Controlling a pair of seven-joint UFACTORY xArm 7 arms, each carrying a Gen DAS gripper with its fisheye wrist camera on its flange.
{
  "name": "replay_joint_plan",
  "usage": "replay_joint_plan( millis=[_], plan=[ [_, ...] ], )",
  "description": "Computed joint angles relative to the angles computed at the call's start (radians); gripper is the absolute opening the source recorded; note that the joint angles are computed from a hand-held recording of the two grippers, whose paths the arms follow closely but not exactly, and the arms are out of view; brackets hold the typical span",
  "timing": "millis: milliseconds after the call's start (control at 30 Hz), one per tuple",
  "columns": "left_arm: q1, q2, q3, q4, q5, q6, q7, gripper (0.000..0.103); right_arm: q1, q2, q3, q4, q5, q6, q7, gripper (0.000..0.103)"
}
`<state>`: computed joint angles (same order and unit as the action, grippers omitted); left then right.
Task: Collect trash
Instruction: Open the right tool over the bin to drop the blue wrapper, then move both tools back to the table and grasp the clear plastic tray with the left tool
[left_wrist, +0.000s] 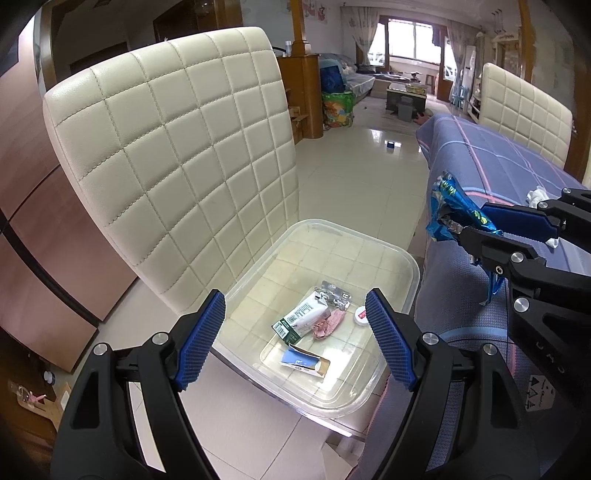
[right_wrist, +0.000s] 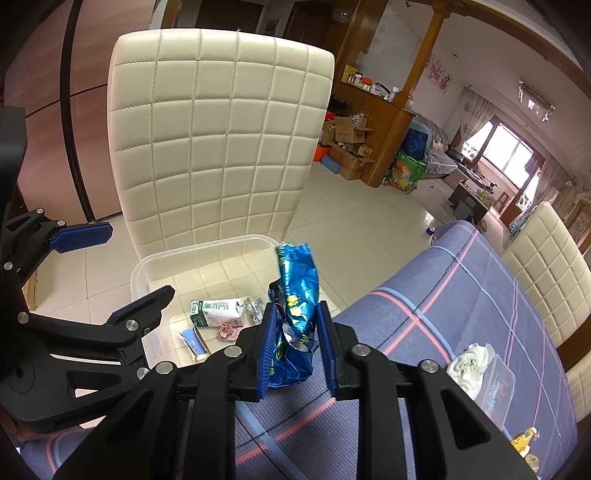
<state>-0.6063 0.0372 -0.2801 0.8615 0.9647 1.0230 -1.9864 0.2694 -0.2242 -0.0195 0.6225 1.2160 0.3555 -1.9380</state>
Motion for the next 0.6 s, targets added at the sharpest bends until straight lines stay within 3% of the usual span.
replay_joint_plan(
  millis=[133, 167, 200, 267, 400, 600],
  plan=[
    [0.002, -0.008, 0.0, -0.006, -0.006, 0.006, -0.003, 0.078, 0.003, -0.002, 0.003, 0.003, 0.018, -0.008, -0.001, 0.027],
    [0.003, -0.011, 0.0, -0.009, -0.007, 0.004, -0.003, 0.078, -0.002, -0.001, 0.005, 0.005, -0.001, -0.006, 0.023, 0.034],
    [0.003, -0.012, -0.001, -0.01, -0.008, 0.004, -0.002, 0.078, -0.006, -0.001, 0.006, 0.006, -0.018, -0.006, 0.046, 0.052],
    [0.002, -0.009, -0.004, -0.005, -0.012, 0.014, 0.001, 0.078, -0.01, -0.003, -0.006, 0.012, -0.021, 0.004, 0.067, 0.067],
    [-0.002, -0.009, -0.007, 0.004, -0.011, 0.021, 0.008, 0.078, -0.003, -0.006, -0.011, 0.018, 0.072, -0.043, -0.01, 0.068],
    [-0.013, -0.004, -0.013, 0.032, -0.006, 0.047, 0.029, 0.078, -0.042, -0.017, -0.028, 0.024, 0.01, -0.002, 0.058, 0.068]
  ],
)
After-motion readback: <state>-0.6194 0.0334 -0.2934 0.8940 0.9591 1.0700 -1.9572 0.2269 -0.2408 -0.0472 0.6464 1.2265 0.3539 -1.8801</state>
